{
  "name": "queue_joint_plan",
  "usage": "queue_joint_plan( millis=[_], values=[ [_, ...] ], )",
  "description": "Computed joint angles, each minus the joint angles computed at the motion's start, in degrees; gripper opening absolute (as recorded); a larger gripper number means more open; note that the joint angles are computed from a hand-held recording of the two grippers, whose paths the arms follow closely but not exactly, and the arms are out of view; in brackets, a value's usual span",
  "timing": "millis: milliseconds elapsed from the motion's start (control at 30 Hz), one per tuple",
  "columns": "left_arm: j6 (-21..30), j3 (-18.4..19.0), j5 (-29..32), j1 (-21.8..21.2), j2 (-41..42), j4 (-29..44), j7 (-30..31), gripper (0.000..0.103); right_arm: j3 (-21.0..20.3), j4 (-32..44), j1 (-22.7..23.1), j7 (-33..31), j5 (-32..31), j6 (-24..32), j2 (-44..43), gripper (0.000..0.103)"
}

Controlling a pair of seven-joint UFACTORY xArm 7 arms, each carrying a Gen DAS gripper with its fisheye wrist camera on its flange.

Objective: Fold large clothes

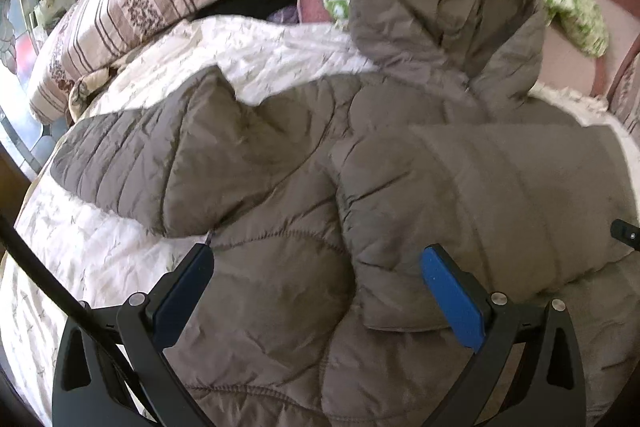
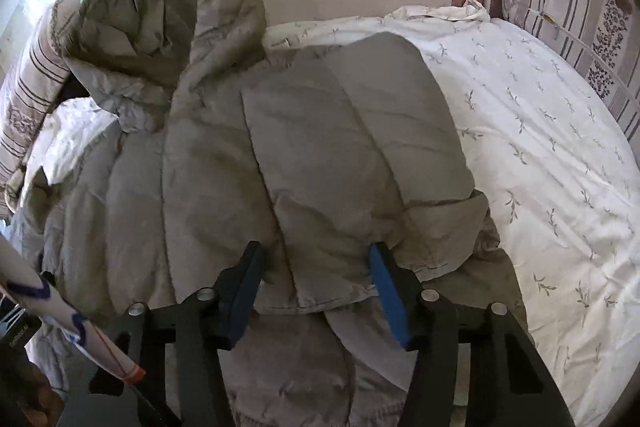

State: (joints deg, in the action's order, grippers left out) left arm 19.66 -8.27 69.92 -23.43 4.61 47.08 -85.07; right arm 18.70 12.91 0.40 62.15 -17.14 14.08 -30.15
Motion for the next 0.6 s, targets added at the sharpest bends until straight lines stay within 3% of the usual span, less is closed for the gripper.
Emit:
queue_joint_plan(
  millis=[100, 200, 367, 500, 600],
  values=[
    [-0.88, 0.24, -4.17, 0.36, 1.31, 0.24, 3.75, 0.103, 0.73, 0.51, -0.38, 0.24, -0.73, 1.55, 0.48, 0.060],
    [-2.04, 1.01, -3.67, 0.18, 0.81, -0.20, 2.84, 0.103, 5.06, 0.75, -2.38, 4.65, -3.79, 2.52, -0.97, 0.059],
    [-3.74, 0.91, 2.54, 0.49, -1.25, -0.83, -3.54, 0.103, 11.52, 1.12, -4.23, 7.81, -8.57, -5.10, -4.27, 0.058],
    [-3.44, 0.02, 3.30, 1.11, -1.50, -0.67, -3.85, 0.103, 16.55, 4.95, -7.58, 7.06, -10.41, -7.55, 2.14, 0.059],
    [-2.91, -0.21, 0.13, 1.31, -0.35, -0.24, -0.85, 0.103, 15.31, 6.28, -7.74, 5.78, -10.73, -7.98, 7.84, 0.059]
  ],
)
